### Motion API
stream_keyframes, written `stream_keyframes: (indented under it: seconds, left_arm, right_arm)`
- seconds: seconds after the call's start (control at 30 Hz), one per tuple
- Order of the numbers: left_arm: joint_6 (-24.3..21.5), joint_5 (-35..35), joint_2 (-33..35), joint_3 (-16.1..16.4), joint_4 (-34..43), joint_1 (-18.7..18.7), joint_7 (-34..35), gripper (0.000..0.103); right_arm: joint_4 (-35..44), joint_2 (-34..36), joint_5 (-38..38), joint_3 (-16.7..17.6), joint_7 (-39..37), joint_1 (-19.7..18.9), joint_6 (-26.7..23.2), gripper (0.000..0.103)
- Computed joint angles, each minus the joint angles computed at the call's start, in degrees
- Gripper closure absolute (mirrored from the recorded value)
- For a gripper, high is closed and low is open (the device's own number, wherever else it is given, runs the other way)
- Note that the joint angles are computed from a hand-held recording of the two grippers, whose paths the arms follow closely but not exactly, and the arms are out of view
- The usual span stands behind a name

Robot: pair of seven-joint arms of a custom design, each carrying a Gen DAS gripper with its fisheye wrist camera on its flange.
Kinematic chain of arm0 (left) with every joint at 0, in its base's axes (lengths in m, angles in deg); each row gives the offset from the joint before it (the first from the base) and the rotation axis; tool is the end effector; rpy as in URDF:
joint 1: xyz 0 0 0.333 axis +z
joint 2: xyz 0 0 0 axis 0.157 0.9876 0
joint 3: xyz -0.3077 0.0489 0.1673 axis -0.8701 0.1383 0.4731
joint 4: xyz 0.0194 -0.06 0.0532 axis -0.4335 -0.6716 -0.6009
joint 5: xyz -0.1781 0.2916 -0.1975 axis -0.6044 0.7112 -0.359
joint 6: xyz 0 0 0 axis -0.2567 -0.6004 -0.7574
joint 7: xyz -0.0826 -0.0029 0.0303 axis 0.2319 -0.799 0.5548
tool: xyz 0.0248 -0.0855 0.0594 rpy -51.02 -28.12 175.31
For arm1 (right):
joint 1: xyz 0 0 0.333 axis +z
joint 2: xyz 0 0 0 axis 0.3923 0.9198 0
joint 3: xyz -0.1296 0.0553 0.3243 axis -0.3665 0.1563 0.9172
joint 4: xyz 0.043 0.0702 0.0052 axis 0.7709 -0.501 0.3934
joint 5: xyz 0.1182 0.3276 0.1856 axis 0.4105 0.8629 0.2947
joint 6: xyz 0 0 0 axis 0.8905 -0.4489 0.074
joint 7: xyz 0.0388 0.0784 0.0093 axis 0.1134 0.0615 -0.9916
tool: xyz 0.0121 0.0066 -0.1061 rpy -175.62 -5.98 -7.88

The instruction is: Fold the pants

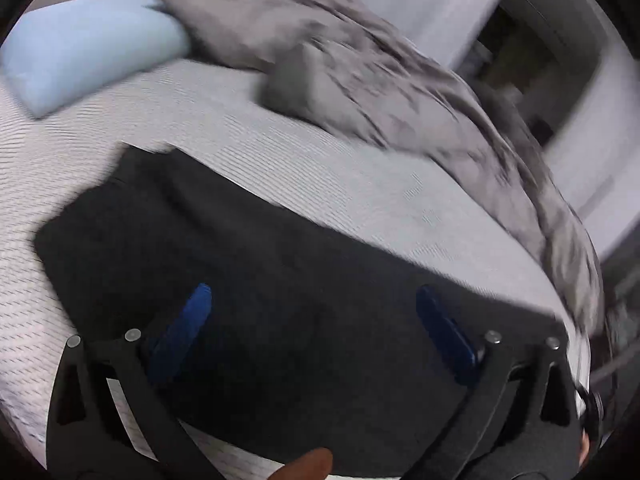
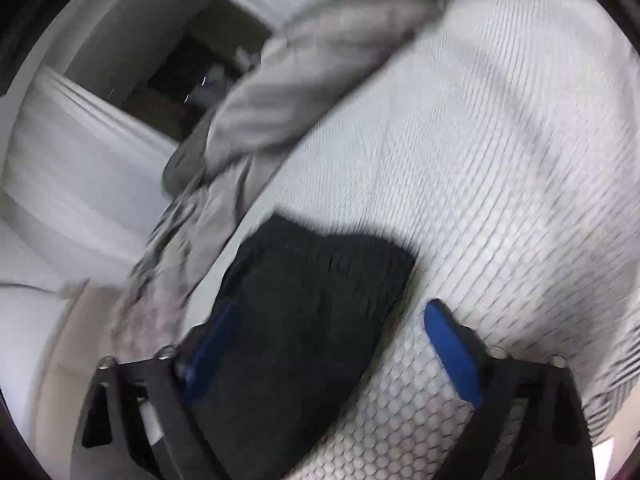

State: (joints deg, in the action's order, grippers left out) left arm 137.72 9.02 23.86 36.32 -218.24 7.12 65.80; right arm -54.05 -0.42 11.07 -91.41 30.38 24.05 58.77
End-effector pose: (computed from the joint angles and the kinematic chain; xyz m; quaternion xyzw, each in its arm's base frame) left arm 0.3629 -0.0564 0.5441 -0.7984 0.4644 -0.3476 0.1614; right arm 0.4518 -0.0870 0.6209 -0.4021 0.8383 0.0101 0.3680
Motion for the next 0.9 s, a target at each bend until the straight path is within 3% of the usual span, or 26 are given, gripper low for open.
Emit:
stream_keyframes:
  seconds: [0.07,0.17,0.23,0.27,0.3,0.33,0.37,0.4,0.43,0.47,0.53,0.63,0.73,0.9]
  left_arm:
    - [1.31,-2.75,2.63,0.65,0.39,-4.94,0.56,0.001]
    - [1.27,-4.68,5.11,-1.62,0.71,-7.67,-1.64,0.001]
    - [-0.06,-1.89,6.02,-5.76,1.61,-5.08,-4.74,0.001]
    - [-0.16,0.19,6.11,-7.53,1.71,-3.72,-5.91,0.001]
    - [-0.27,1.7,6.13,-8.43,1.67,-3.02,-6.82,0.001]
    - [-0.99,3.11,6.27,-9.29,2.04,-2.5,-7.77,0.001]
    - [-1.44,3.85,6.38,-9.13,2.22,-2.75,-8.15,0.001]
    - [-1.49,4.3,6.52,-8.85,2.36,-3.08,-8.55,0.001]
    - [-1.36,4.43,6.39,-7.62,2.29,-3.78,-7.98,0.001]
    - [-1.18,4.61,5.9,-7.31,1.93,-4.25,-7.98,0.001]
    - [-1.58,5.26,4.51,-6.93,1.27,-4.37,-7.94,0.001]
    - [-2.03,4.91,3.87,-4.83,0.98,-6.03,-5.82,0.001]
    - [-2.2,5.35,5.07,-5.58,1.79,-5.78,-5.4,0.001]
    - [-2.94,7.69,7.43,-7.53,3.85,-4.71,-5.7,0.001]
  right_arm:
    - [1.12,1.49,-1.92,0.5,0.56,-0.38,-2.18,0.08]
    - [0.12,-1.34,-0.1,0.46,-5.07,1.42,3.13,0.093]
    - [-0.38,-3.11,-5.4,2.63,-5.48,-0.05,4.26,0.092]
    - [0.07,-2.64,-9.75,4.12,-3.15,-1.78,2.0,0.09]
    - [1.69,-0.81,-15.78,5.71,-0.44,-3.87,-3.46,0.086]
    - [2.74,0.4,-19.2,6.21,0.81,-4.49,-7.01,0.076]
    - [2.66,0.61,-19.65,5.48,0.24,-4.05,-7.95,0.076]
    - [2.31,0.05,-18.67,4.54,-0.67,-3.38,-7.17,0.075]
    - [2.3,-0.9,-19.11,4.5,-0.16,-3.57,-6.15,0.064]
    - [1.83,-2.21,-21.18,5.36,1.48,-4.55,-4.19,0.042]
    - [1.3,-3.87,-23.53,5.95,2.9,-5.12,0.79,0.028]
    - [8.32,0.94,-19.97,2.5,-4.12,-0.24,-2.26,0.025]
    - [16.71,9.24,-17.72,1.92,-12.39,2.17,-6.19,0.014]
    - [28.79,23.31,-15.98,3.9,-20.49,1.0,-14.43,0.012]
